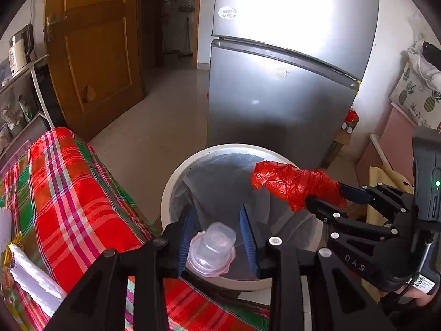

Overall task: Collect trash
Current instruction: 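Carry the red bag over the bin and open the right gripper, then return the right gripper to the table above the white foam net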

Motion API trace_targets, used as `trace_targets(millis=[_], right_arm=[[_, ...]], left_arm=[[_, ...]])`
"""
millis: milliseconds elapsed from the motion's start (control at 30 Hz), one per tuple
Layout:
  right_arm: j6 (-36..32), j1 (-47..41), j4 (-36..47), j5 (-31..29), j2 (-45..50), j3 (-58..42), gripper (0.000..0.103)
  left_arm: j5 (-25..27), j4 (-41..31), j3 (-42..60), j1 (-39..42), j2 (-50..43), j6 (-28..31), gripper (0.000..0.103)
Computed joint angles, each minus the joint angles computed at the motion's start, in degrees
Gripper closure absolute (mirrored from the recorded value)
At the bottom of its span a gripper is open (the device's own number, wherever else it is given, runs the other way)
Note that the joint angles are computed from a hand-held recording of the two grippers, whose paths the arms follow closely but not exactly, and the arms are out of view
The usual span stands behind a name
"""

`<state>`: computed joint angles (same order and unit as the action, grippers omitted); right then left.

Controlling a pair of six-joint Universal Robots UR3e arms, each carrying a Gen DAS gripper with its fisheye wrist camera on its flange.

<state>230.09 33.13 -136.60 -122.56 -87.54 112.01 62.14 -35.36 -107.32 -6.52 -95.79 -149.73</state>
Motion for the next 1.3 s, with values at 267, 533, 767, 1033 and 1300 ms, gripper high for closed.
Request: trace_targets(millis=[267,533,767,1033,1300], right_arm=[[1.3,-2.6,-4.7,1.3,-2.0,4.9,0.043],[4.6,1.5,-4.3,-0.9,-0.9,2.5,0.039],[4.3,8.0,-4.3,-4.7,4.1,-6.7,0.037],[0.5,11.8,-3.2,-5.7,12.9,-19.9,0.036],[-5.6,13.7,-5.1,-3.9,22.0,-31.7,0.036]], left_arm=[[0.8,1.3,0.6,-1.3,-1.9,-1.1,0.053],[-3.6,-3.2,-4.1,5.7,6.1,1.9,0.048],[-5.8,-6.3,-9.5,15.9,16.3,5.2,0.040],[-8.7,-13.5,-10.9,27.7,22.7,11.0,0.040],[-12.0,-19.9,-12.5,40.3,28.1,17.4,0.040]])
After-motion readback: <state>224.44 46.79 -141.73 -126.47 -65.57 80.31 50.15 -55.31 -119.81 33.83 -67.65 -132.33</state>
